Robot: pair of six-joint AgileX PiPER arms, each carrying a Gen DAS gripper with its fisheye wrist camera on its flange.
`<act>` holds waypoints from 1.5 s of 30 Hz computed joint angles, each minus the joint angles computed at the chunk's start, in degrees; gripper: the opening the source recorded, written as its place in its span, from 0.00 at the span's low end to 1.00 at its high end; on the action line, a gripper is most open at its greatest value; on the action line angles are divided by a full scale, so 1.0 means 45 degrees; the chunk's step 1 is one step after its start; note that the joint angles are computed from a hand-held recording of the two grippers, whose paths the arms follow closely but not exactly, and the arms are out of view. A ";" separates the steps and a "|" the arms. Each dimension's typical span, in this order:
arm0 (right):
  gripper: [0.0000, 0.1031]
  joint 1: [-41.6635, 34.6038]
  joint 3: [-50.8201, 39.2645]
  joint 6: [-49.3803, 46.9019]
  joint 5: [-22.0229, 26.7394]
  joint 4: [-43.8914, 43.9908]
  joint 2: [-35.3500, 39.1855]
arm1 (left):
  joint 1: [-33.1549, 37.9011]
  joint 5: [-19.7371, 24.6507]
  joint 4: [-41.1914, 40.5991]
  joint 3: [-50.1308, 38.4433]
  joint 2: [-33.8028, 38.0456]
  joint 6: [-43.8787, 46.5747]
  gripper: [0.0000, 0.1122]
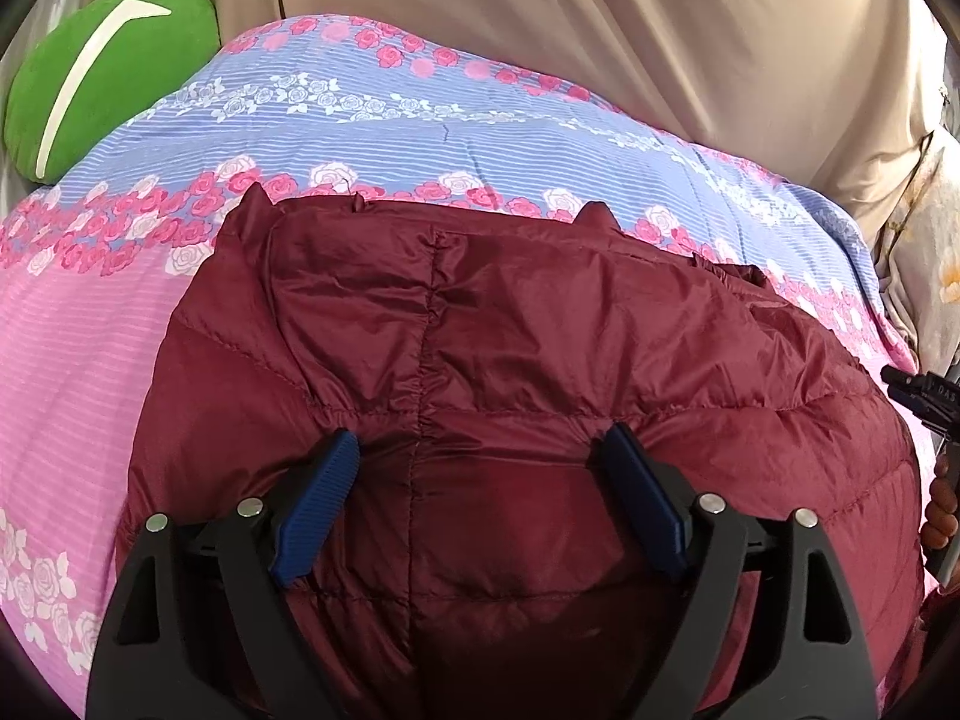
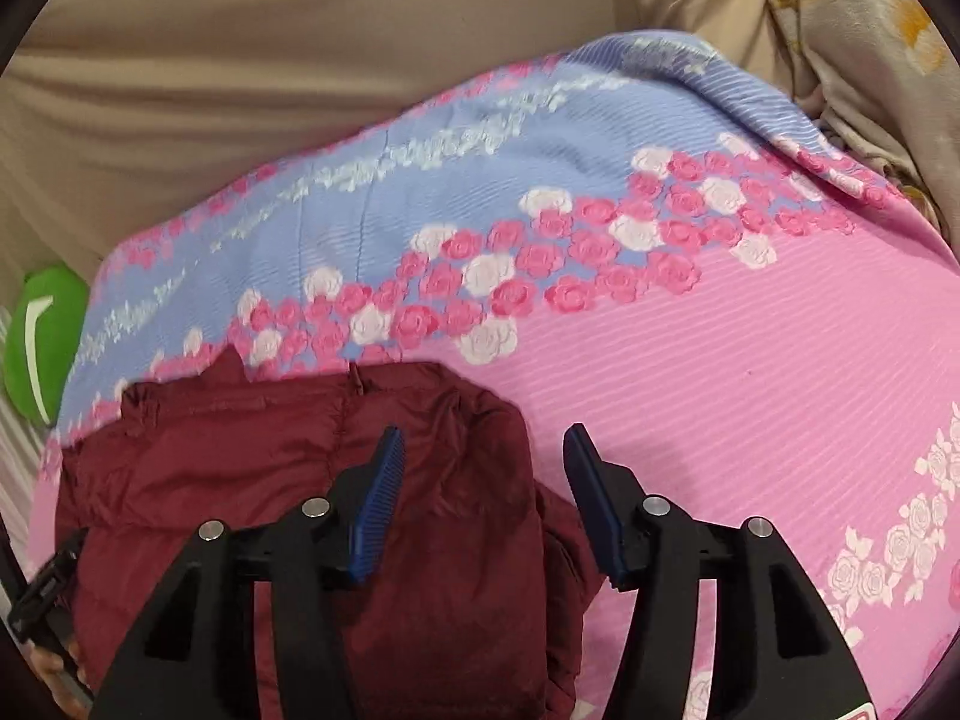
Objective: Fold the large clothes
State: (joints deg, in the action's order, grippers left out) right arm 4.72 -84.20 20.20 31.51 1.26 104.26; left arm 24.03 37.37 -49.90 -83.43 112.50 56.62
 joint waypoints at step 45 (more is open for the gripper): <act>0.15 0.6303 0.4893 0.8289 -0.0815 -0.6670 -0.2997 | -0.0753 -0.2311 0.1725 0.1199 -0.0794 -0.1354 0.84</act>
